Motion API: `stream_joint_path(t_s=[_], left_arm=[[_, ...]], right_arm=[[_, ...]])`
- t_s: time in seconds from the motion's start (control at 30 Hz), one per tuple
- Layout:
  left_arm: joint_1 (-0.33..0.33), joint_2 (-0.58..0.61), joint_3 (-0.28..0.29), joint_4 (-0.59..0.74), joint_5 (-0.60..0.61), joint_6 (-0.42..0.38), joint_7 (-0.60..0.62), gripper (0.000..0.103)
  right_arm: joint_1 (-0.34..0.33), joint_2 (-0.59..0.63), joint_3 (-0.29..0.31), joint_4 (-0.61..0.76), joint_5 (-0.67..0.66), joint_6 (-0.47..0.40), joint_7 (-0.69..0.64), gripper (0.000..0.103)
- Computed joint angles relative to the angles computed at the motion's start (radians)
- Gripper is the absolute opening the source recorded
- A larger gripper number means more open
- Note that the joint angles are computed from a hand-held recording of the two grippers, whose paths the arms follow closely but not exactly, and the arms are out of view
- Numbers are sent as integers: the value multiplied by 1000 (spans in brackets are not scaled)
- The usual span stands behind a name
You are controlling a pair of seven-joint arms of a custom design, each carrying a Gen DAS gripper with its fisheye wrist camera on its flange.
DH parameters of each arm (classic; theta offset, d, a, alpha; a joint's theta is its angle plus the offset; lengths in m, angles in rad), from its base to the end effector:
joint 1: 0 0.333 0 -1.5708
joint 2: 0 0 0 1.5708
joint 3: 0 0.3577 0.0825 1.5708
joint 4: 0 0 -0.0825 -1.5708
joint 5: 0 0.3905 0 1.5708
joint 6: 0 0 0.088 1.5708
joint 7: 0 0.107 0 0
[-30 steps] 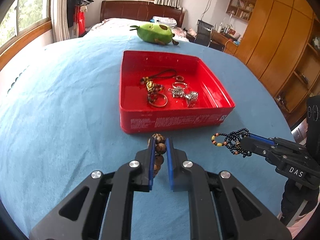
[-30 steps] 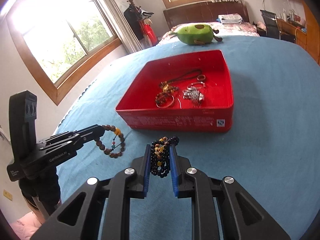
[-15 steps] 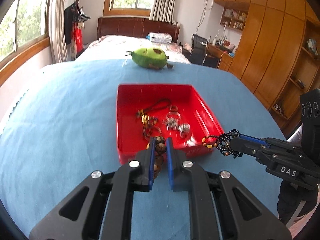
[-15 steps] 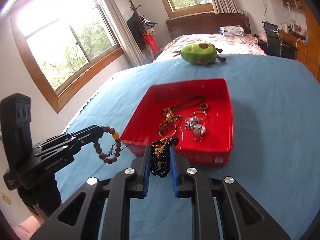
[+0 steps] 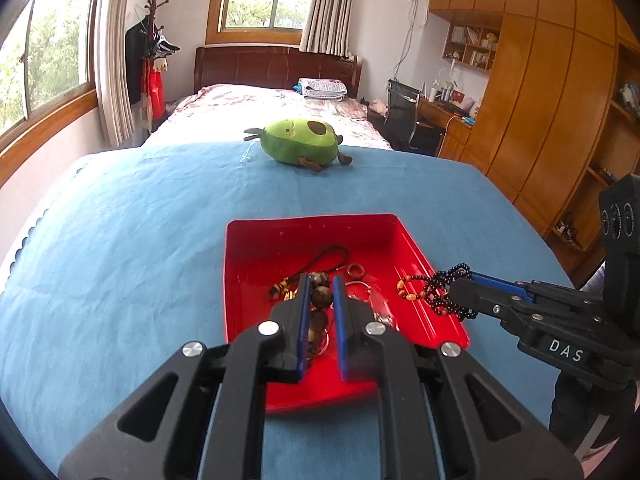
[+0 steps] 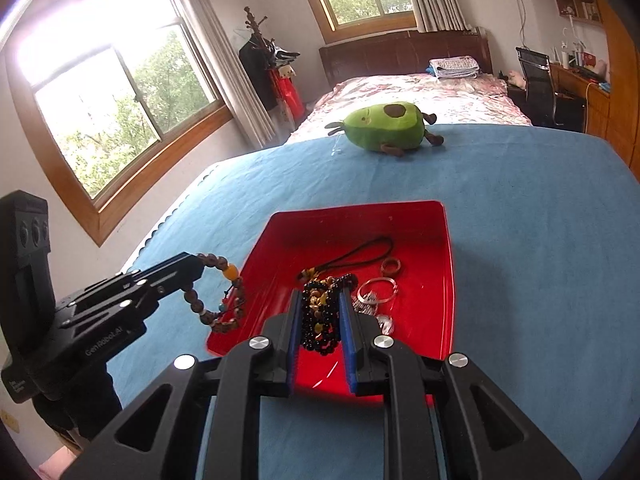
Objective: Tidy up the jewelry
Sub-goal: 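Carry both bead bracelets into the red tin and open both tools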
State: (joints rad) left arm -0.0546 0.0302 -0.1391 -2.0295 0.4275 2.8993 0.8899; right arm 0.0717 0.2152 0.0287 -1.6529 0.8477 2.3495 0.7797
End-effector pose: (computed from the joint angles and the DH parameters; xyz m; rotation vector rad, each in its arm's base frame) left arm 0.5966 -0.1412 0.5671 -1.8420 1.6357 -0.8980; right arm 0.6791 0.0773 0.5800 -1.9176 1.2418 -0.1120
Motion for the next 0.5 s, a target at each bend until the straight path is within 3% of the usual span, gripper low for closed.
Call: stream_joint_path(t_s=[0.5], left_arm=[[38, 249, -15, 230, -51, -98, 80, 10]], right_arm=[[28, 256, 15, 270, -182, -40, 186, 18]])
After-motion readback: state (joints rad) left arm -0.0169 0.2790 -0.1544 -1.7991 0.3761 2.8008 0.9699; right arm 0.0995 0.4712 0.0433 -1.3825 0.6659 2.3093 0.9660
